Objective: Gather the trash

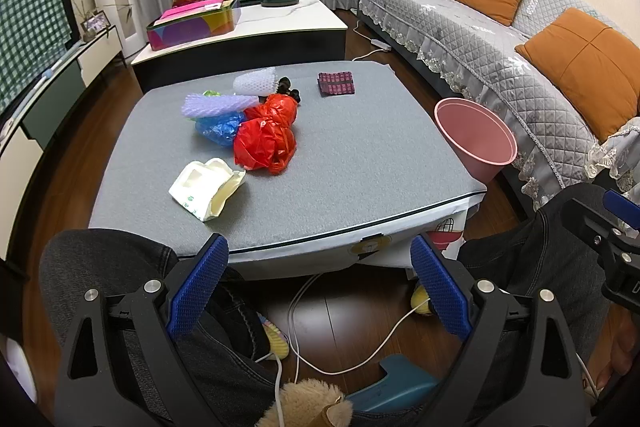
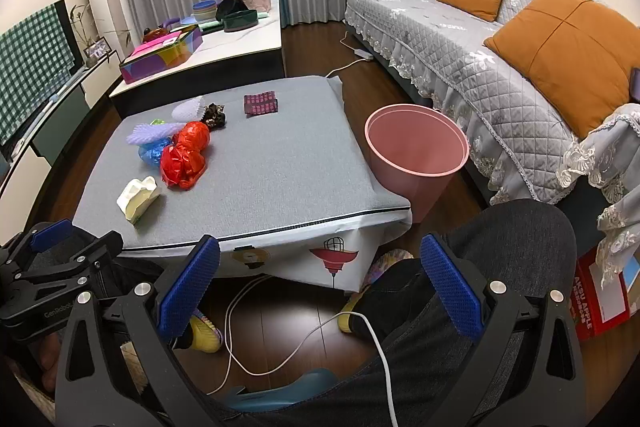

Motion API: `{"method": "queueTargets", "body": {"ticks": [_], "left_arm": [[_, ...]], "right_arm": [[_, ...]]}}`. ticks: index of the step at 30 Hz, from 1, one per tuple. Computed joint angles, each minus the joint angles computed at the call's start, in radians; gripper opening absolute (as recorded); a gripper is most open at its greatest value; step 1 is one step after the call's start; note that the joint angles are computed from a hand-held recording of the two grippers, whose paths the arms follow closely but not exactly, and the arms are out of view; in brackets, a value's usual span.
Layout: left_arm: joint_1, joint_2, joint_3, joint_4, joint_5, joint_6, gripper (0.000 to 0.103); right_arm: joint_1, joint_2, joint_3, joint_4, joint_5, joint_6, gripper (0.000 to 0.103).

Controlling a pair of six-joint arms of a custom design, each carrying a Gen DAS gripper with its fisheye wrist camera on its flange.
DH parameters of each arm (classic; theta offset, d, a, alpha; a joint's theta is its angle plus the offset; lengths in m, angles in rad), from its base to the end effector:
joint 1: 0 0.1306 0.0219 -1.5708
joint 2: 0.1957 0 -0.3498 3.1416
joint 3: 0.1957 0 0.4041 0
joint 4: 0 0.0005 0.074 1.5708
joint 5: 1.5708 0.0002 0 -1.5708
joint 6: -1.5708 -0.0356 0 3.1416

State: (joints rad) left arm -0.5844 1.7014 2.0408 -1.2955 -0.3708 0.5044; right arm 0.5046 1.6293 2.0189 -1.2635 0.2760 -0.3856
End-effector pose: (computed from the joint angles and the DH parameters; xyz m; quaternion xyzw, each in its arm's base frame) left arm 0.4879 -0.3078 0.5088 -0.0183 0.9383 -0.0037 0.3454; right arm 0.4890 0.2584 0.5395 -0.0085 0.9321 0.0289 0.3609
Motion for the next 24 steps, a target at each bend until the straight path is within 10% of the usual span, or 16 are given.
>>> {"method": "queueTargets", "body": {"ticks": [24], "left_arm": [[0.001, 0.004, 0.003, -0.001, 0.002, 0.0, 0.09]], "right_arm": [[-0.002, 0.001, 0.003, -0.001, 0.0, -0.001, 0.098]]}}
